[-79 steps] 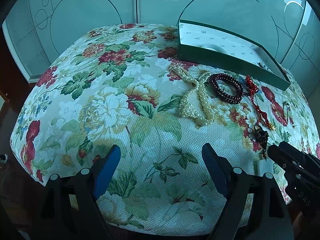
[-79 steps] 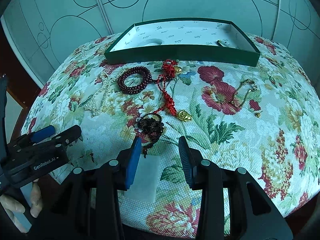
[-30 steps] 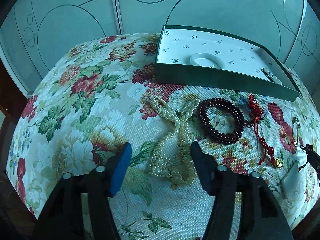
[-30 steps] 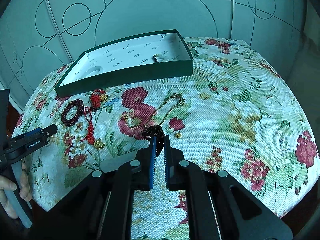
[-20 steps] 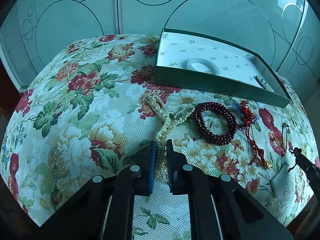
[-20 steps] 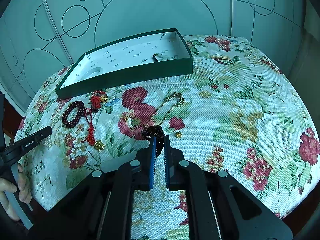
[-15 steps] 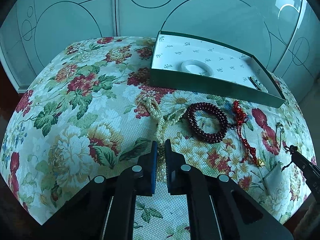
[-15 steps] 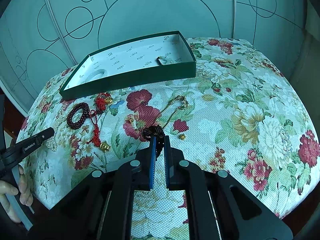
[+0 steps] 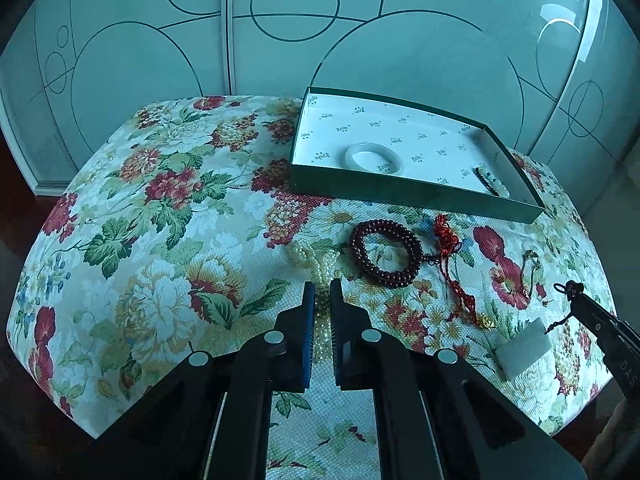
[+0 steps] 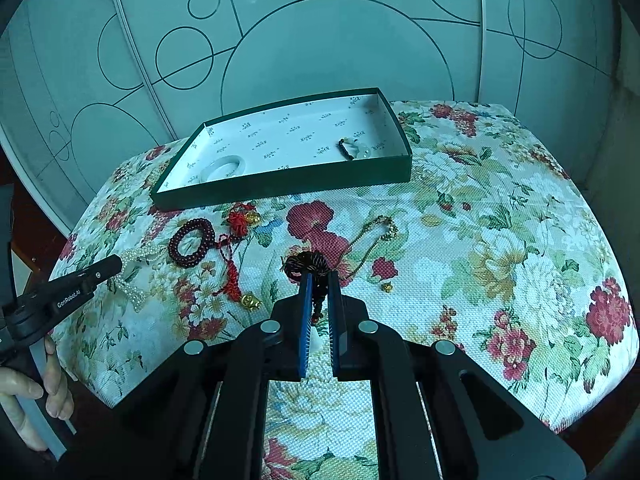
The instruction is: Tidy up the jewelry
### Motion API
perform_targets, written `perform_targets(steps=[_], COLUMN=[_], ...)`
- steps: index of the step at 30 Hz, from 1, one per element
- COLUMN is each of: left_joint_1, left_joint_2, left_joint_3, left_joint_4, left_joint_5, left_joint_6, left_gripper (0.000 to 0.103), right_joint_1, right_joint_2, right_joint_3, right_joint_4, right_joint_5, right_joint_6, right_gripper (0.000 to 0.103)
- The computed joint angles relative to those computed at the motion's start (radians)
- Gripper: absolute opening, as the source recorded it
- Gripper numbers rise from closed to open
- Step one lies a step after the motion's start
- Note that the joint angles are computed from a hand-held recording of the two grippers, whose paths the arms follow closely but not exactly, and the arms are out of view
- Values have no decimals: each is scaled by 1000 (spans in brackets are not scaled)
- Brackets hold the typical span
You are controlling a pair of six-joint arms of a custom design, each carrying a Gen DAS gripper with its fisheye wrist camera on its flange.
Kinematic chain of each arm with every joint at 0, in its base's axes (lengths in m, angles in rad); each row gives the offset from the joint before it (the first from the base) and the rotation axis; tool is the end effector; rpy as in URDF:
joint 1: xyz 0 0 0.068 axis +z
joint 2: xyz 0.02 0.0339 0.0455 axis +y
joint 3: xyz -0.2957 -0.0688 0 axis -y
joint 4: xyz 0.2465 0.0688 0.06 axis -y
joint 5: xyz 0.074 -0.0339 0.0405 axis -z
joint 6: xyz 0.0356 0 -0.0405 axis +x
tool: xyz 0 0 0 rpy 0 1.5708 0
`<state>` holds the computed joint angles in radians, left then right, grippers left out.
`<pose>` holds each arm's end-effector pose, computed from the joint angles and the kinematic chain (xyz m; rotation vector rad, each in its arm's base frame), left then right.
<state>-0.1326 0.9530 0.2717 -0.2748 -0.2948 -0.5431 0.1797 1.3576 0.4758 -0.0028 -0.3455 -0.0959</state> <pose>0.1404 -0.0083 0.1576 -0.6167 2.3919 0.0861 0.2227 0.0527 0.1672 -0.4845 2.3892 0.4606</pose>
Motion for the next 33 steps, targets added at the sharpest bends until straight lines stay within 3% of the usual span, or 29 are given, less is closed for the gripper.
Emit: perform_targets(steps=[22,33], left_joint_1=[-149,-205], left_joint_2=[-192,-179], left_joint_3=[93,157], left_joint_4=[-258,-297], left_joint_5=[-116,-149], left_joint_6=[-92,-104], left_gripper=[7,7], right_joint_1=[-41,-54], right_joint_2=[-172,-201], right_joint_3=[13,50], right_joint_4=[-134,-175], right_joint_5=[-44,-60], right_joint_6=[-29,-37], right_gripper=[7,7])
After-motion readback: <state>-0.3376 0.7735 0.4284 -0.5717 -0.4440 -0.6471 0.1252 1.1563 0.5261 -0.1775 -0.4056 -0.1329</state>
